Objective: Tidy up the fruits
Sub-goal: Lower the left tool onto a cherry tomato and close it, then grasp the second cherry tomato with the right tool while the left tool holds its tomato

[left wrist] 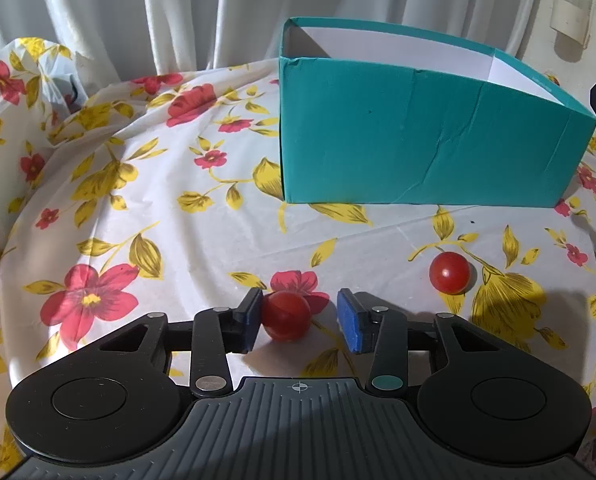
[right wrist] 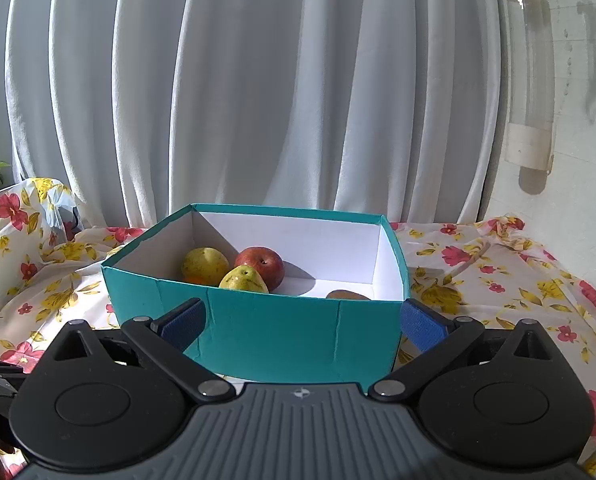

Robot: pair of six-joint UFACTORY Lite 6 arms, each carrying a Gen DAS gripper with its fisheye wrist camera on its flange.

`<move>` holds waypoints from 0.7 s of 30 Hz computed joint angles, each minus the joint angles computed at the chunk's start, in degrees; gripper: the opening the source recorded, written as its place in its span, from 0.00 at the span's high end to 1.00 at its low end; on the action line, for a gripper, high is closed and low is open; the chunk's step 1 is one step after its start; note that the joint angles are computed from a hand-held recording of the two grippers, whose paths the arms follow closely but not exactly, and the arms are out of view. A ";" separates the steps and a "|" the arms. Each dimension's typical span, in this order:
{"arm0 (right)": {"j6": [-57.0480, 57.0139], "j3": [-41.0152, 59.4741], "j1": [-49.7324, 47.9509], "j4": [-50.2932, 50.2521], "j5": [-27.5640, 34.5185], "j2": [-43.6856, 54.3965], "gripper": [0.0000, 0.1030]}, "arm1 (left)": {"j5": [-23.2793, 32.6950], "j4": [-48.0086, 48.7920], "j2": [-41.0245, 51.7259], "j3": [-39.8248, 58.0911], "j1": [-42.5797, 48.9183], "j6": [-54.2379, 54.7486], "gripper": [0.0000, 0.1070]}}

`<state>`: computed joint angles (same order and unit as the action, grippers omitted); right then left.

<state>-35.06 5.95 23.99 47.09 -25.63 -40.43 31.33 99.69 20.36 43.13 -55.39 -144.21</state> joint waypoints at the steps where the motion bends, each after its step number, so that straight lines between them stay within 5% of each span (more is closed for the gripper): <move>1: -0.47 -0.15 0.38 0.63 -0.17 -0.24 0.00 | -0.15 -0.03 -0.30 -0.25 0.18 -0.11 0.67; 7: -2.56 -0.08 4.59 4.79 -4.24 1.14 0.00 | -1.69 -0.26 -4.46 -2.61 0.89 -1.46 0.74; 21: 4.35 1.12 14.73 2.52 -16.02 15.81 0.00 | 5.61 -16.79 -20.78 -5.82 -4.91 13.21 0.73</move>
<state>-30.71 7.07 38.72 49.61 -41.64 -24.63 36.94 82.90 -0.42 37.31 -60.30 -131.00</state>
